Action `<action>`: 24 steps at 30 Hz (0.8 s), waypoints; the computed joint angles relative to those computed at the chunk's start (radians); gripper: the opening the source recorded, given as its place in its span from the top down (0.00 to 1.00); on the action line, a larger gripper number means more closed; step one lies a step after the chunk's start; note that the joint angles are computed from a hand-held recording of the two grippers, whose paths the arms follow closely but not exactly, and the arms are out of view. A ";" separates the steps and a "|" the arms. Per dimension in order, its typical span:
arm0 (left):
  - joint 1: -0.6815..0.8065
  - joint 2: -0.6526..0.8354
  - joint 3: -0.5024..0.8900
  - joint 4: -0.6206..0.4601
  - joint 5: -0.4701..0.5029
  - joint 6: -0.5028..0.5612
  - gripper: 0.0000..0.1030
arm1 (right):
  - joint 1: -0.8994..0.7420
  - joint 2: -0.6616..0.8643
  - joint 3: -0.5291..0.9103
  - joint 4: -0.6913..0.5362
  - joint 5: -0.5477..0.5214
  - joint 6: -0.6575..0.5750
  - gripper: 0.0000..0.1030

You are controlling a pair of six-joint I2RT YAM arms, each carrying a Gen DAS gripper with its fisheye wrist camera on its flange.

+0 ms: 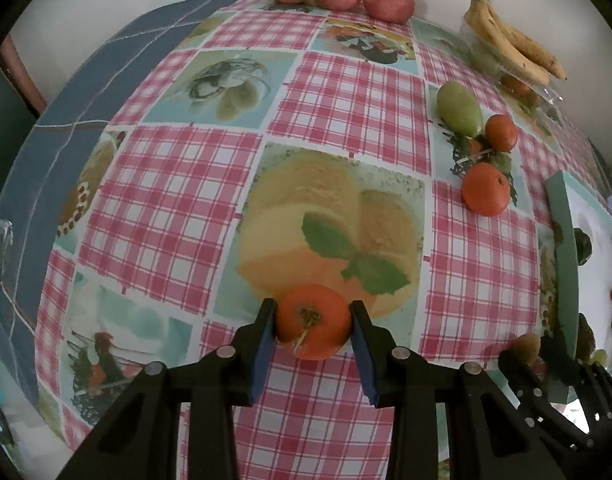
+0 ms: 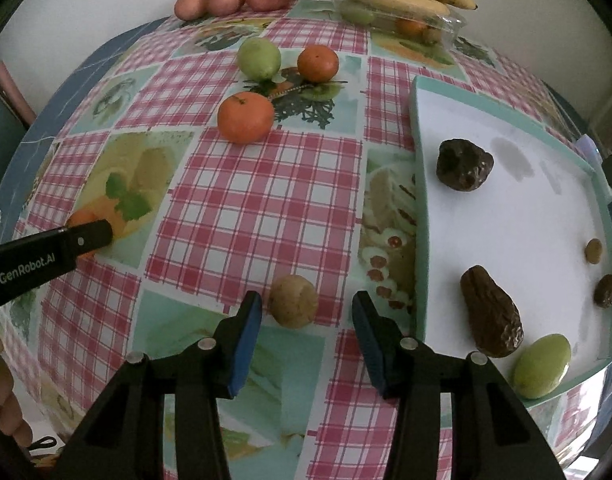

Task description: Organize fruits

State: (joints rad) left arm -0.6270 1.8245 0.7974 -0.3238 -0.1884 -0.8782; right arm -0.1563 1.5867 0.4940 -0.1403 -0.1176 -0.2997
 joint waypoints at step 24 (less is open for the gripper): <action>-0.009 0.015 0.018 -0.015 -0.013 0.058 0.62 | 0.003 -0.015 -0.012 0.011 0.003 0.015 0.76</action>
